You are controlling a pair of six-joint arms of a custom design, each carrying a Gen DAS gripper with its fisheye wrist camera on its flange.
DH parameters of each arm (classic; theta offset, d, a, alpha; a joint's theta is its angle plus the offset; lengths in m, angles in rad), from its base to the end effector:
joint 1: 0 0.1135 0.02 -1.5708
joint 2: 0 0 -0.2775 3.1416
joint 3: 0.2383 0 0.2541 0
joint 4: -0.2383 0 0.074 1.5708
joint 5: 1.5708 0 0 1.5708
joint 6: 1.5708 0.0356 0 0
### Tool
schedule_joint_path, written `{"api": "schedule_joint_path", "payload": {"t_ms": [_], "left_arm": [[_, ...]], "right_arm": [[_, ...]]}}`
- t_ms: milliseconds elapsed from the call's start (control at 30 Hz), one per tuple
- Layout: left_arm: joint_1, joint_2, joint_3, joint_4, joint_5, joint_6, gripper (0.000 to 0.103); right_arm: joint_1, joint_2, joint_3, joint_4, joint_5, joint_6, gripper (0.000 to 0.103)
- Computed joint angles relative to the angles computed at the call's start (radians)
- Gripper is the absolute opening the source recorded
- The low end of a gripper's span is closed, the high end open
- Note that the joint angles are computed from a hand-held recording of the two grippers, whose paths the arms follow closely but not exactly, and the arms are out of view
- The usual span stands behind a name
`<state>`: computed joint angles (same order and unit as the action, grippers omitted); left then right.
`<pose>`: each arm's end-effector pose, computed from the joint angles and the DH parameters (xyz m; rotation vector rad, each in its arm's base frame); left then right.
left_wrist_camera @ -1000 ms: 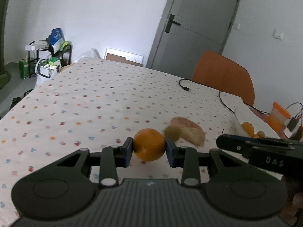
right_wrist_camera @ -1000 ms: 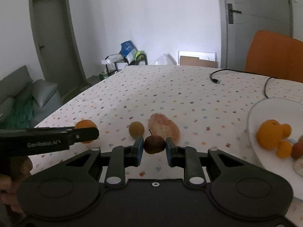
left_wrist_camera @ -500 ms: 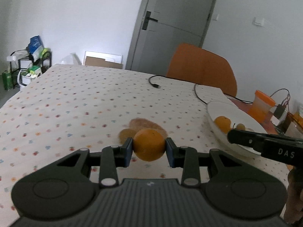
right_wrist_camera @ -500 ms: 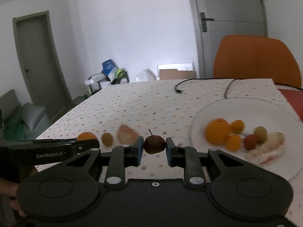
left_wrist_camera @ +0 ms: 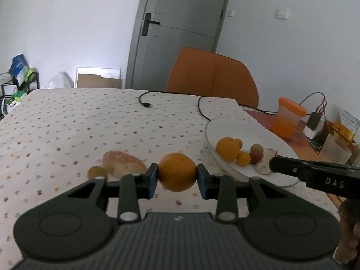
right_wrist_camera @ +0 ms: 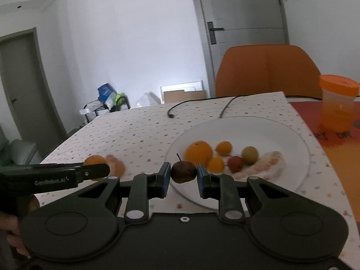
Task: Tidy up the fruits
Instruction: 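Carry the red fruit in the right tool while the left carries the orange to the plate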
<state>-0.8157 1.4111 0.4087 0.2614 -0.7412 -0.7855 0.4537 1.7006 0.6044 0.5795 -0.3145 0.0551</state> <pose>0.1774 -0.1534 0.1440 -0.3219 2.0685 -0.0941 0.2791 0.1483 0.1432 -0.6097 2.0333 0.6339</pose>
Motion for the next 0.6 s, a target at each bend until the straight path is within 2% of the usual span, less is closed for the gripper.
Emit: {"api": "schedule_joint_path", "payload": {"t_ms": [167,300,600], "left_arm": [[0.002,0.037,0.039,0.009,0.020,0.034,0.035],[0.000,0.066,0.084,0.006,0.029,0.064,0.035],[-0.008,0.133,0.180,-0.001,0.040,0.123,0.035]], "right_arm": [[-0.050,0.003,-0.018,0.020,-0.017,0.005,0.024],[-0.082,-0.001,-0.044,0.057,-0.015,0.008,0.032],[-0.180,-0.009,-0.068,0.077,-0.060,0.024,0.032]]}}
